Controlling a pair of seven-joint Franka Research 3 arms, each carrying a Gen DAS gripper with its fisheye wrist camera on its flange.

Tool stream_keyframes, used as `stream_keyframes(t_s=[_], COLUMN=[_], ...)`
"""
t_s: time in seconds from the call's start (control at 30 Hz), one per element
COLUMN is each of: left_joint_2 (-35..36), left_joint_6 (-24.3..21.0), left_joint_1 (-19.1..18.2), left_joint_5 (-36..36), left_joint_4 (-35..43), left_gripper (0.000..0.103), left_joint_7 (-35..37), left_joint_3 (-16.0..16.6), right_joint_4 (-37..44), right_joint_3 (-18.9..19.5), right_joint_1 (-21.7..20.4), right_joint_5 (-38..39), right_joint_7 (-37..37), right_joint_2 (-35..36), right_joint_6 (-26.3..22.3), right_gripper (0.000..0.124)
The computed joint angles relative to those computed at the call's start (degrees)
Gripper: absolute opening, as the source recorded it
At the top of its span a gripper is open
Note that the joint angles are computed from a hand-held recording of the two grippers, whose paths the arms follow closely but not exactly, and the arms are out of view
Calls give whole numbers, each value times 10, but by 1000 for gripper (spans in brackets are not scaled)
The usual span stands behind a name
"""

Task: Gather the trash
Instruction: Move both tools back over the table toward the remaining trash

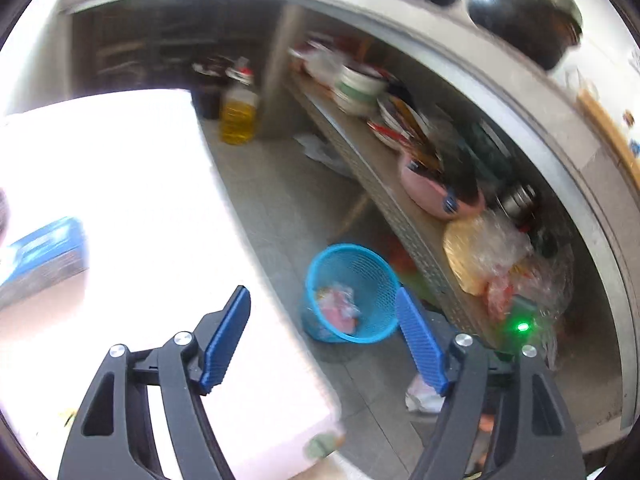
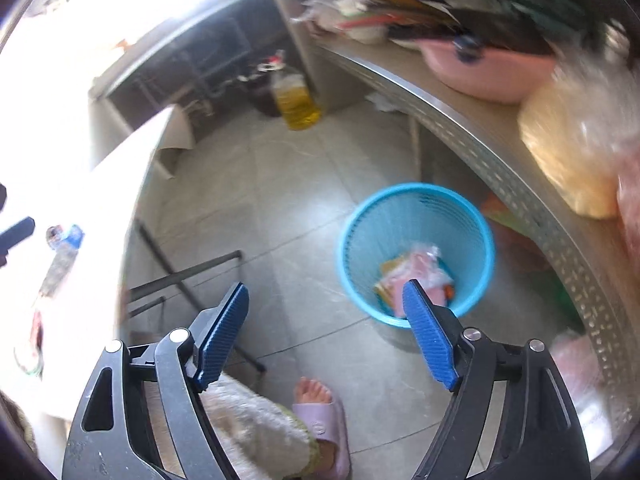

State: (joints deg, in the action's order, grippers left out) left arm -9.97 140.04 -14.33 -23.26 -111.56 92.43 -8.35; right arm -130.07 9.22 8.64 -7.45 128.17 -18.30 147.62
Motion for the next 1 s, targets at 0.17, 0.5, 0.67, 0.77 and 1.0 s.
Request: stream_keyframes(t_s=[0.17, 0.5, 0.67, 0.77, 1.0], left_joint_2=[-95, -272, -338, -362, -368], left_joint_6=[40, 96, 107, 119, 136], left_joint_1=[13, 5, 19, 23, 61], left_joint_5=[24, 59, 86, 104, 184], left_joint_4=[-100, -268, -323, -340, -316], left_gripper=[75, 79, 79, 79, 93], left_joint_7=[-31, -38, -63, -65, -6], left_joint_3=[20, 96, 120, 133, 172], right_joint_4=[33, 90, 124, 159, 291], right_joint_3=[2, -10, -8, -9, -9], right_joint_1=[29, 89, 109, 123, 148], right_joint_5=[25, 129, 163, 182, 229], right_joint_7=[-31, -127, -162, -201, -303], right_joint_2=[17, 43, 73, 100, 187], right_joint_6=[5, 1, -8, -19, -82], right_gripper=[82, 82, 82, 82, 82])
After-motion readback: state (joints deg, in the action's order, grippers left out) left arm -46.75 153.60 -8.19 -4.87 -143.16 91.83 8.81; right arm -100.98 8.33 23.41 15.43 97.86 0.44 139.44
